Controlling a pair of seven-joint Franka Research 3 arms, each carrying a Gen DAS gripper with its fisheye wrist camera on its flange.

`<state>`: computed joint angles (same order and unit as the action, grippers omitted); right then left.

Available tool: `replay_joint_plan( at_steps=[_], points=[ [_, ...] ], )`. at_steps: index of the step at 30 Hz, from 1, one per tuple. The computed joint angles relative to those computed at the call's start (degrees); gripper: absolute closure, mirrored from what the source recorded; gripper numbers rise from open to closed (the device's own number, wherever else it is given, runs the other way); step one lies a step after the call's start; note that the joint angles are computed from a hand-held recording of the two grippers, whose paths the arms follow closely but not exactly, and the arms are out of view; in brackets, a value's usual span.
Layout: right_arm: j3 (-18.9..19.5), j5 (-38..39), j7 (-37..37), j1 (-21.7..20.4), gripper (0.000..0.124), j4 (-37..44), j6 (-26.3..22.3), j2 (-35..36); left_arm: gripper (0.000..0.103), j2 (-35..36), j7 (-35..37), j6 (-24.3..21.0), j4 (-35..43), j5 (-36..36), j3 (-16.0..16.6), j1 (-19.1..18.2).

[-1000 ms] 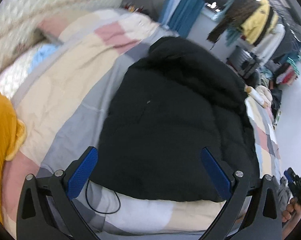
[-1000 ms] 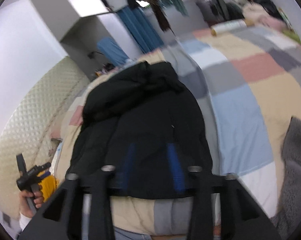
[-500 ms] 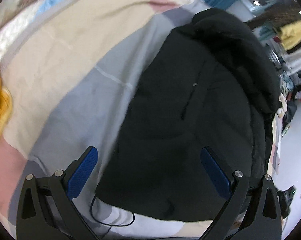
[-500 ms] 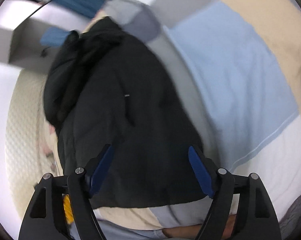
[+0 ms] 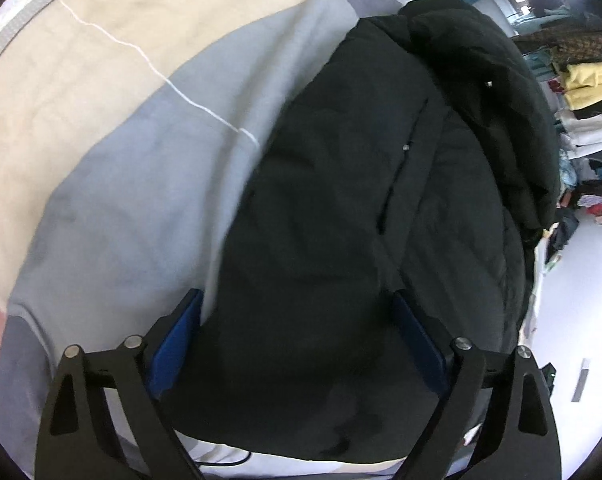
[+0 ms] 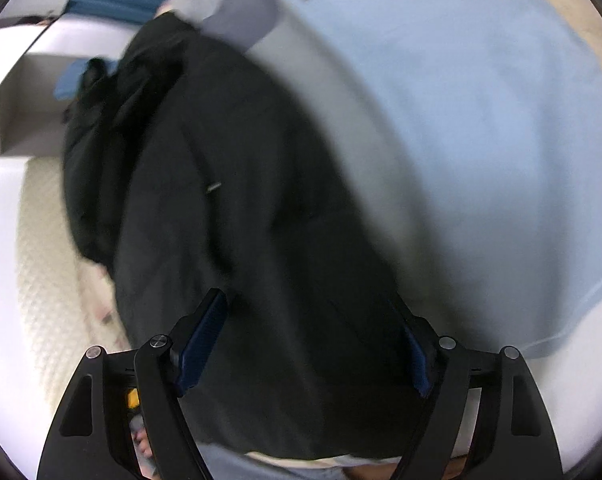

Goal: Fold large clothes

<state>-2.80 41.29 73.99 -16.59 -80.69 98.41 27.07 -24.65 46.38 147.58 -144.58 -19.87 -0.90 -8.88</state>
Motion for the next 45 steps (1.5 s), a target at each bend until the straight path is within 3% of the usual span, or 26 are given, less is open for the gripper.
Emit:
replay_joint_plan(
  at_steps=[10,12,16,20,25,29,32,36,37,39,42,43,45],
  points=[
    [1.7,12.9,-13.6,-3.5,0.045,-2.7,-5.7,-3.1,0.021,-6.4,5.0,7.7,-4.6,-5.4,3.6,-3.9],
    [2.0,16.9,-15.1,-4.7,0.045,-2.7,-7.8,-3.0,0.031,-8.1,4.3,10.9,-6.2,-5.7,3.3,-4.1],
    [2.2,21.6,-17.9,-5.6,0.045,-3.2,-10.5,-3.6,0.033,-11.4,8.0,16.9,-9.1,-8.6,7.9,-9.8],
    [1.4,20.6,-17.5,-4.2,0.045,-2.9,-8.9,-3.7,0.033,-8.2,5.3,14.5,-6.9,-6.9,7.1,-9.0],
    [-0.1,12.6,-15.3,-0.5,0.044,-4.8,-2.2,-4.9,0.033,-3.9,0.7,6.2,-3.3,-4.1,4.4,-4.6],
    [-1.4,3.5,-10.3,2.3,0.044,-5.3,2.9,-4.7,0.031,-2.1,0.5,2.0,-1.6,-3.3,3.1,-2.6],
    [-1.8,-1.1,-5.0,2.9,0.044,-3.8,2.7,-2.9,0.028,-0.4,1.2,0.8,-0.5,-3.9,2.6,-2.0],
    [-0.2,-1.5,-6.4,1.9,0.042,-1.8,-1.2,-1.7,0.025,0.6,5.7,2.3,-0.1,-7.9,3.1,-3.3],
    [0.4,-0.6,-7.7,1.5,0.042,-1.3,-2.8,-1.5,0.025,0.3,9.5,5.6,-0.7,-11.0,4.0,-5.1],
    [1.0,0.7,-10.8,1.2,0.042,-1.8,-3.7,-2.2,0.027,-0.2,15.1,8.2,-0.7,-14.3,5.0,-7.5],
    [1.0,1.9,-14.1,1.2,0.042,-2.3,-4.4,-2.8,0.028,0.2,18.2,8.8,0.2,-15.1,4.4,-8.1],
    [0.8,1.8,-14.4,1.3,0.043,-2.7,-4.4,-3.0,0.029,0.6,17.7,8.1,0.5,-14.3,3.8,-7.4],
    [0.5,2.5,-14.2,1.2,0.054,-2.6,-4.5,-2.9,0.043,1.4,16.9,7.1,1.0,-13.9,3.2,-6.5]
  ],
)
